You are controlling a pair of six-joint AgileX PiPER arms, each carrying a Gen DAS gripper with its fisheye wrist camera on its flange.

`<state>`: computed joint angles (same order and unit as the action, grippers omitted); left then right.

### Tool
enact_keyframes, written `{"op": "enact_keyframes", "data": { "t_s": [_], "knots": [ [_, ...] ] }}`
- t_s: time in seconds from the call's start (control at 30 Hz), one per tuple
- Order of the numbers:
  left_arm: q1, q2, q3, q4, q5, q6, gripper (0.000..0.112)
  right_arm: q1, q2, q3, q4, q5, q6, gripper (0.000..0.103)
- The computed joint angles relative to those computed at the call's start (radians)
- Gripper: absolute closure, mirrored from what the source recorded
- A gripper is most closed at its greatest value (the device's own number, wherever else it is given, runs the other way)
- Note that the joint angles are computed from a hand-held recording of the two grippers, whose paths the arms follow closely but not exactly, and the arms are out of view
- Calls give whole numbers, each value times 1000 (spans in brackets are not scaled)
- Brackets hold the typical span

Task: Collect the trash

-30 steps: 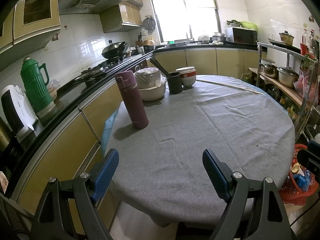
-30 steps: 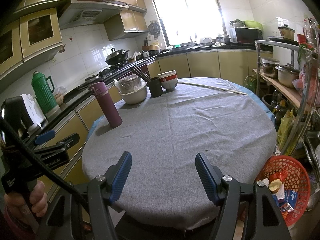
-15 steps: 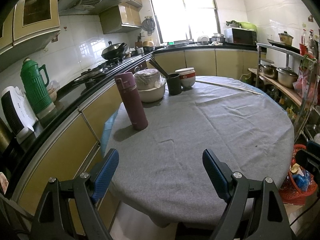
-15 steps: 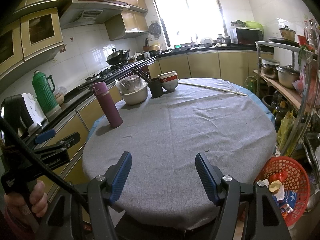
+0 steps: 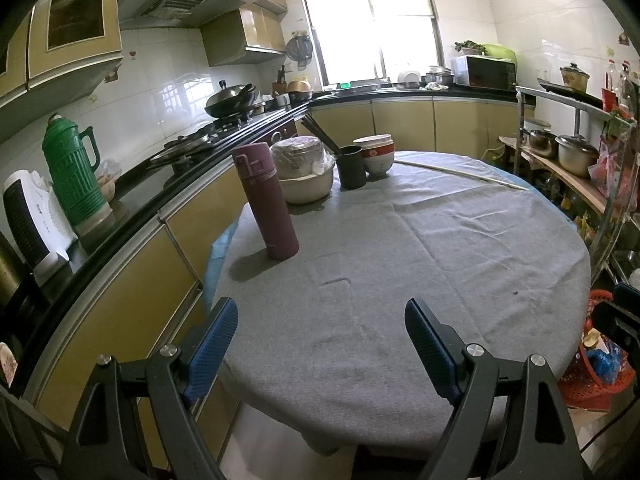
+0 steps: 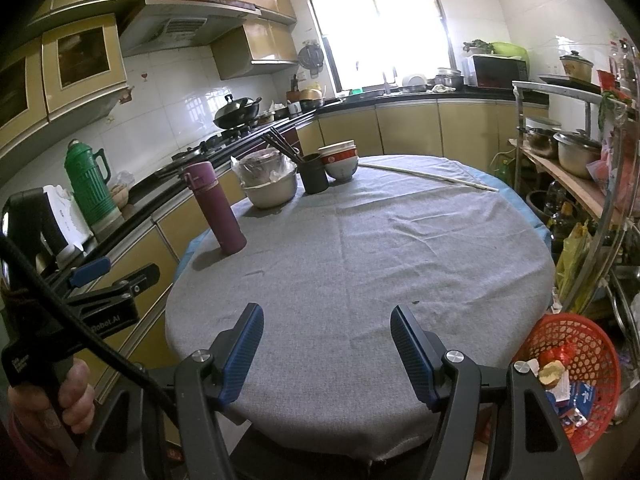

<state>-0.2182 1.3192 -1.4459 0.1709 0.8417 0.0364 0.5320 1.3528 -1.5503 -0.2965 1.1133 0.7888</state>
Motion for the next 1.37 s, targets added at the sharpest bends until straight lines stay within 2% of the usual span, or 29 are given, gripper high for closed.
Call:
{"op": "enact_keyframes", "data": {
  "t_s": [1.03, 1.23, 1.37],
  "knots": [
    [11, 18, 7, 17, -13, -10, 26, 0, 6, 3, 2, -7, -1, 33],
    [14, 66, -21, 25, -9, -37, 26, -57, 46, -27, 41, -32, -80, 33],
    [26, 160, -69, 8, -6, -57, 26, -121, 92, -22, 86, -82, -146, 33]
  ]
}}
